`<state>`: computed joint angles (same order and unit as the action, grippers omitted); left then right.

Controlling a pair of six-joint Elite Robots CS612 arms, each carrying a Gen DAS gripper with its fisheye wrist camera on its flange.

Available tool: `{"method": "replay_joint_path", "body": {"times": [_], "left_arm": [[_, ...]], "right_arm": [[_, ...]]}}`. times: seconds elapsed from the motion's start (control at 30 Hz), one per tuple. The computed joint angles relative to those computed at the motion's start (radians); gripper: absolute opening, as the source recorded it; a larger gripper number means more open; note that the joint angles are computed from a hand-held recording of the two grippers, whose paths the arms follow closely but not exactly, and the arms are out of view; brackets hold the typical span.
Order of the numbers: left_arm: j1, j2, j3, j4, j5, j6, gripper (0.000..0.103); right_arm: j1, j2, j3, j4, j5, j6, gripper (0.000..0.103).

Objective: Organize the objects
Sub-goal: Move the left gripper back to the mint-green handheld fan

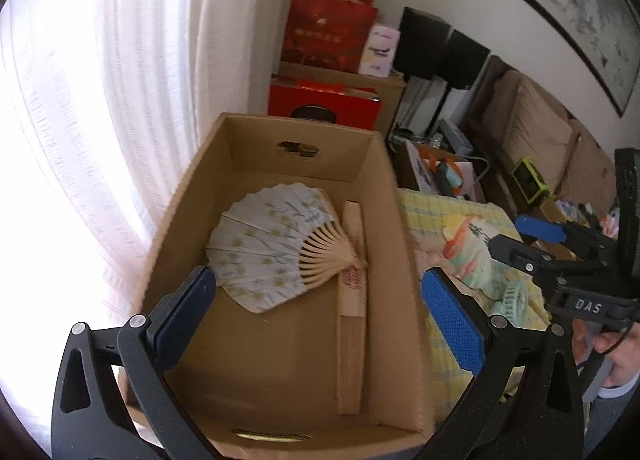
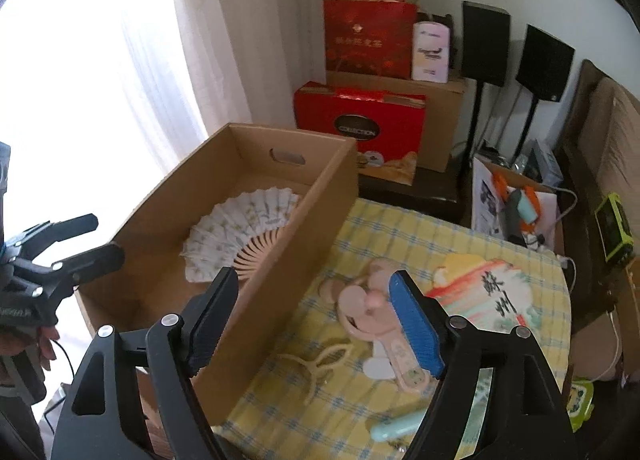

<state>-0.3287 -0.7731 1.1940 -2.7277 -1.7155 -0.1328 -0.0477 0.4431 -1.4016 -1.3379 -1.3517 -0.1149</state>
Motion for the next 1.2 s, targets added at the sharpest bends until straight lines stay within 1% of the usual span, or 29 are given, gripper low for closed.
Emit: {"method": "replay_joint_path", "body": {"times": [0.1, 0.23, 0.33, 0.43, 0.5, 0.53, 0.63, 0.7, 0.73, 0.83, 0.97, 1.1, 1.2], "left_arm": [[-0.011, -0.014, 0.023, -0.012, -0.003, 0.009, 0.103], [-0.026, -0.031, 0.053, -0.043, 0.008, 0.028, 0.103], [-0.038, -0.041, 0.071, -0.065, 0.010, 0.034, 0.103], [-0.048, -0.048, 0.084, -0.076, 0.003, 0.039, 0.103], [-0.056, -0.052, 0.092, -0.082, -0.003, 0.043, 0.103], [-0.059, -0.054, 0.096, -0.085, -0.004, 0.045, 0.103], [-0.071, -0.057, 0.106, -0.096, 0.004, 0.051, 0.103], [-0.079, -0.058, 0.112, -0.099, 0.013, 0.055, 0.103], [-0.083, -0.059, 0.115, -0.100, 0.019, 0.056, 0.103], [-0.090, -0.058, 0.117, -0.091, 0.019, 0.062, 0.103], [-0.101, -0.060, 0.127, -0.093, 0.019, 0.070, 0.103], [-0.111, -0.065, 0.140, -0.094, 0.008, 0.082, 0.103], [-0.116, -0.067, 0.145, -0.094, -0.020, 0.084, 0.103]], "right_arm": [[-0.005, 0.012, -0.026, 0.009, -0.020, 0.007, 0.080], [-0.016, 0.028, -0.057, 0.033, -0.022, 0.017, 0.080], [-0.023, 0.040, -0.080, 0.045, -0.040, 0.024, 0.080], [-0.030, 0.053, -0.106, 0.053, -0.052, 0.034, 0.082], [-0.036, 0.062, -0.125, 0.060, -0.063, 0.043, 0.086], [-0.041, 0.067, -0.137, 0.068, -0.059, 0.049, 0.087], [-0.055, 0.073, -0.156, 0.102, -0.036, 0.063, 0.094], [-0.065, 0.078, -0.169, 0.122, -0.017, 0.071, 0.103], [-0.069, 0.081, -0.176, 0.124, -0.015, 0.073, 0.103], [-0.070, 0.091, -0.197, 0.131, -0.044, 0.071, 0.103], [-0.074, 0.104, -0.218, 0.136, -0.055, 0.071, 0.103], [-0.079, 0.121, -0.240, 0.140, -0.078, 0.068, 0.103], [-0.091, 0.133, -0.257, 0.152, -0.084, 0.072, 0.103]]}}
